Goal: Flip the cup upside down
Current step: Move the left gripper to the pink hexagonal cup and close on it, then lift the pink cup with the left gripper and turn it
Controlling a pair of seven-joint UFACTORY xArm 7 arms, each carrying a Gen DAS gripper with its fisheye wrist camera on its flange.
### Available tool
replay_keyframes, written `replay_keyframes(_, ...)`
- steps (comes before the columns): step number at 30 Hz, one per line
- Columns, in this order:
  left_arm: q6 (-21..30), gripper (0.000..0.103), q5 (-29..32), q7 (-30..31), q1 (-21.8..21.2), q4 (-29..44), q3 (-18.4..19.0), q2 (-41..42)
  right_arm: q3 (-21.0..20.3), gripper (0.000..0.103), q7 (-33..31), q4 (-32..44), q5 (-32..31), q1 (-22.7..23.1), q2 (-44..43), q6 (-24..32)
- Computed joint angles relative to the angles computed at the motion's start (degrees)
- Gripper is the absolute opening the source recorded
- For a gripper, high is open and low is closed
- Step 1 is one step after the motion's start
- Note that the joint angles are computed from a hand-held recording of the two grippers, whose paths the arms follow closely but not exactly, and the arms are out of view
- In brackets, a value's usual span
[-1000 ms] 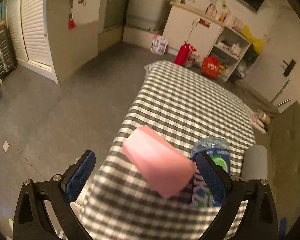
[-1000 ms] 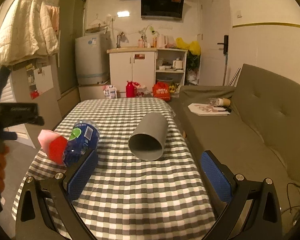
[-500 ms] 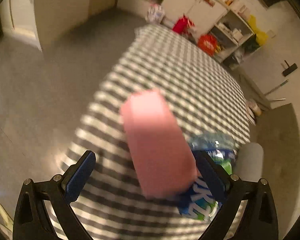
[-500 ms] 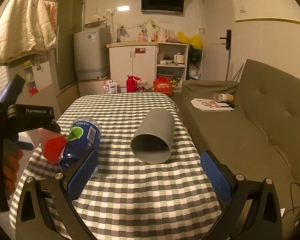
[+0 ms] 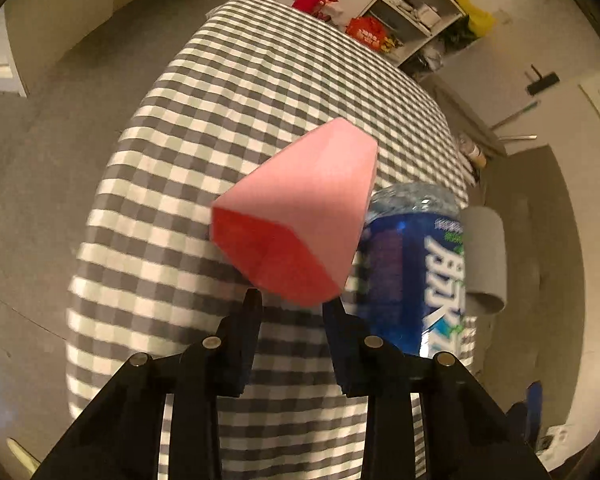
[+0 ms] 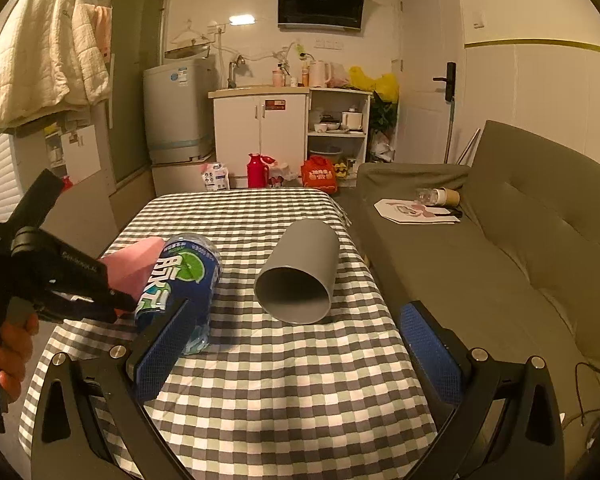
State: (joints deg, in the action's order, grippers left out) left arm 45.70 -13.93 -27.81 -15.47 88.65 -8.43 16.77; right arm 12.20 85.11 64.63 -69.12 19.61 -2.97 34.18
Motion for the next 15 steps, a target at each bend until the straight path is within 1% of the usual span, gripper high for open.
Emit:
replay_keyframes(1, 0.00, 0.034, 1.84, -0.35, -0.56, -0.64, 0.37, -0.66, 0.00, 0.103, 0.23, -0.17, -0.02, 0.00, -0.25, -0.01)
replay_keyframes(2, -0.03, 0.044, 4.02, -0.92, -1.16, -1.90, 0.80, -1.61, 0.03, 0.103, 0.34, -0.32, -0.02, -0.02, -0.43, 0.05)
replay_keyframes(3, 1.14, 0.060, 7.50, -2.49, -2.03, -2.13, 1.55, -2.12, 0.06, 0.103, 0.48, -0.48, -0.08, -0.07, -0.52, -0.01)
replay_keyframes(4, 1.96, 0.064, 10.61, -3.88, -2.65, -2.37, 2.15, -2.56, 0.08, 0.103, 0.51, -0.62, -0.04, -0.13, -0.65, -0.07)
replay_keyframes(6, 2.50, 0.066, 13.78, -4.36, -2.93, -2.34, 2.36, -2.93, 0.13, 0.103, 0.51, -0.69, 0.21, -0.23, -0.69, -0.35)
replay_keyframes(9, 2.36, 0.067, 14.67, -2.23, -2.22, -1.17, 2.12, -2.41, 0.15, 0.103, 0.49, -0.60, 0.17, -0.38, -0.51, -0.68)
replay_keyframes(11, 1.17, 0.067, 14.38, 0.11, -1.87, -0.85, 1.70, -2.28, 0.20, 0.103, 0.48, -0.43, 0.07, -0.35, -0.30, -0.61)
replay_keyframes(15, -1.25, 0.069, 11.06, 7.69, -1.07, 0.32, 0.29, -1.57, -0.10, 0.103, 0.58, -0.40, 0.44, -0.44, 0.05, -0.95)
